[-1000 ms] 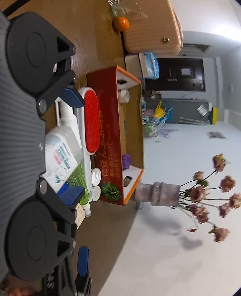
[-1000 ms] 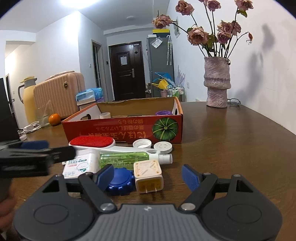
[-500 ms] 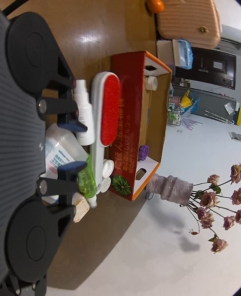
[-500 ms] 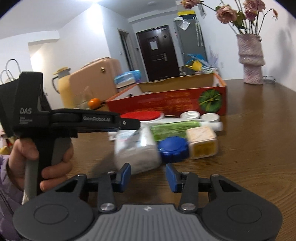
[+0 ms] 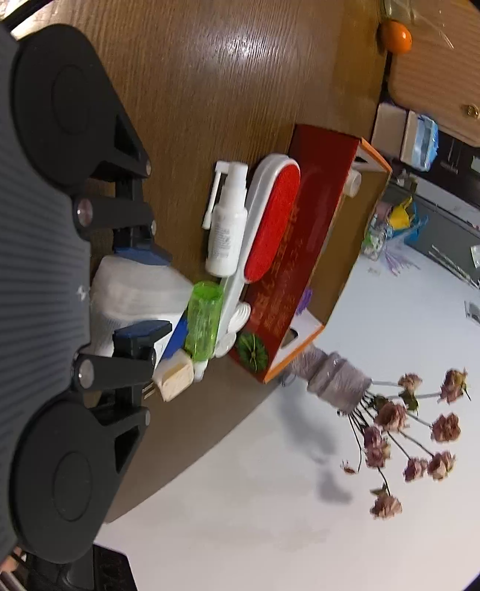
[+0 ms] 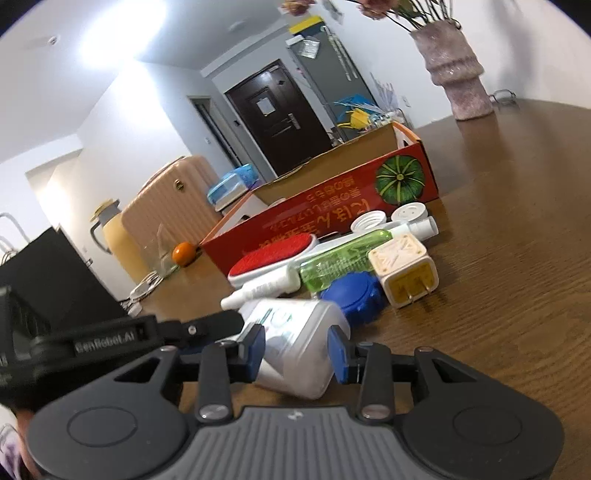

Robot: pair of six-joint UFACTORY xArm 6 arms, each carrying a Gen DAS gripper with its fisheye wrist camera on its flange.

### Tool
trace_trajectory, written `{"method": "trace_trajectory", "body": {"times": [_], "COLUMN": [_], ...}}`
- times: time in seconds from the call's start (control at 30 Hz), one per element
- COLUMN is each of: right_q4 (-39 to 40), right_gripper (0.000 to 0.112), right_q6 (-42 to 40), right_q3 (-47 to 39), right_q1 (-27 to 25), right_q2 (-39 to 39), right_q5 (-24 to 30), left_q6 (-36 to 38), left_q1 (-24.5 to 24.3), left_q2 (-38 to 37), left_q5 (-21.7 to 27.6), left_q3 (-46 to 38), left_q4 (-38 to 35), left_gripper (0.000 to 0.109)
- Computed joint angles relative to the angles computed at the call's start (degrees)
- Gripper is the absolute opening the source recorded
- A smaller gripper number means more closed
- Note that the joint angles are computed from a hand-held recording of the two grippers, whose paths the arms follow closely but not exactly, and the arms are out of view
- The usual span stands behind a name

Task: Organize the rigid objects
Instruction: 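Grasp the white pill bottle with the right tool, then carry the white pill bottle into the cardboard box and release it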

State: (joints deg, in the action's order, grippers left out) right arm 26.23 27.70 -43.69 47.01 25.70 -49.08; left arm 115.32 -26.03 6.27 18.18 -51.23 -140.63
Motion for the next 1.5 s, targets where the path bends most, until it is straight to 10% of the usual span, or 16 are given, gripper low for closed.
{"method": "trace_trajectory", "body": {"times": [0.27,0.6,0.9,1.5], "right_q4": [1.0,16.1,24.9,6.2], "right_gripper": [0.025,0.021,0.021,0.021], "right_q6": [1.5,-13.0,-22.0,-21.3], "right_q3": [-1.3,1.1,-1.3,-17.2], "right_q1": [-0.6,11.2,16.7,-3.2], "right_q2": [-0.9,-7.2,-8.1,-4.0], "right_q5": [3.3,2.3,-1.1,14.7], "left_q6": [8.6,22.1,21.1,7.6], "left_q1": [-1.1,-0.9,0.9,4.7], "left_q2": [-3.2,-21.4,-28.1,-0.2], "left_q5": [0.7,4.3,6.8,-1.1], "left_q3": [3.3,20.9,25.0,-12.9], "left_q4": [-7.0,-21.8,-19.8,0.6], "left_gripper": [0.031,0.031,0.03,0.03]}}
